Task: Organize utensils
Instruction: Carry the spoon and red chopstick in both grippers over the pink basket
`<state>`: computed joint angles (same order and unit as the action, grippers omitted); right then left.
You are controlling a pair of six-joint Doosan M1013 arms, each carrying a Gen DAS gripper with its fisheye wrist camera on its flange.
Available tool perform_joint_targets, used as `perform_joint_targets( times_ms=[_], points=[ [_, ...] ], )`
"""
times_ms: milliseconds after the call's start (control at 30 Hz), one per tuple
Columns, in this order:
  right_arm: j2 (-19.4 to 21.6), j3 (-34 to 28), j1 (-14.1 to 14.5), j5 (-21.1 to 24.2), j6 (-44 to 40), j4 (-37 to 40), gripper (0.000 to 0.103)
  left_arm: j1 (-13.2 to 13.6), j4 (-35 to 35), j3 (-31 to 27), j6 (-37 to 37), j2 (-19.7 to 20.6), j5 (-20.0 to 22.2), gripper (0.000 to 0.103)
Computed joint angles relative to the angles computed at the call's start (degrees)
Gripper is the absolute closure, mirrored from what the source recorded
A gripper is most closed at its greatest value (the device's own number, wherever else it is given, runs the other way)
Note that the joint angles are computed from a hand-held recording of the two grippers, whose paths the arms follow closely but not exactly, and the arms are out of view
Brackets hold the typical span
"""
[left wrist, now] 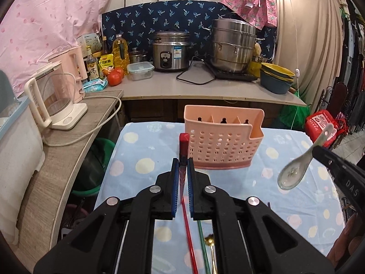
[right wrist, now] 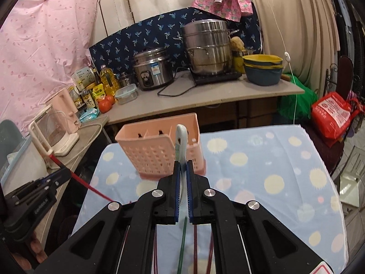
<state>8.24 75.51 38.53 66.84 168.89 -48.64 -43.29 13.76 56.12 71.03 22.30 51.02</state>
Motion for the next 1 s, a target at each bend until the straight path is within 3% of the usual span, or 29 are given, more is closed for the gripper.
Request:
perform_joint_targets(
  times_ms=[367, 767, 1000],
  points=[
    [4.2, -6.3, -5.2, -3.8, -6.0, 0.8, 0.097, 1.5, -0.9, -10.8, 0.4, 6.9, 3.7, 0.096],
    [6.2, -7.6, -10.3, -8.1, -6.7, 5.1, 0.097, 2.3, -2.4, -22.5, 1.2, 14.1, 7.3, 0.096],
    [7.6, -8.0, -11.5, -7.0, -8.0, 5.5, 0.097, 2.7, -4.0, -29.4, 0.8, 18.2, 9.5, 0.096]
  ],
)
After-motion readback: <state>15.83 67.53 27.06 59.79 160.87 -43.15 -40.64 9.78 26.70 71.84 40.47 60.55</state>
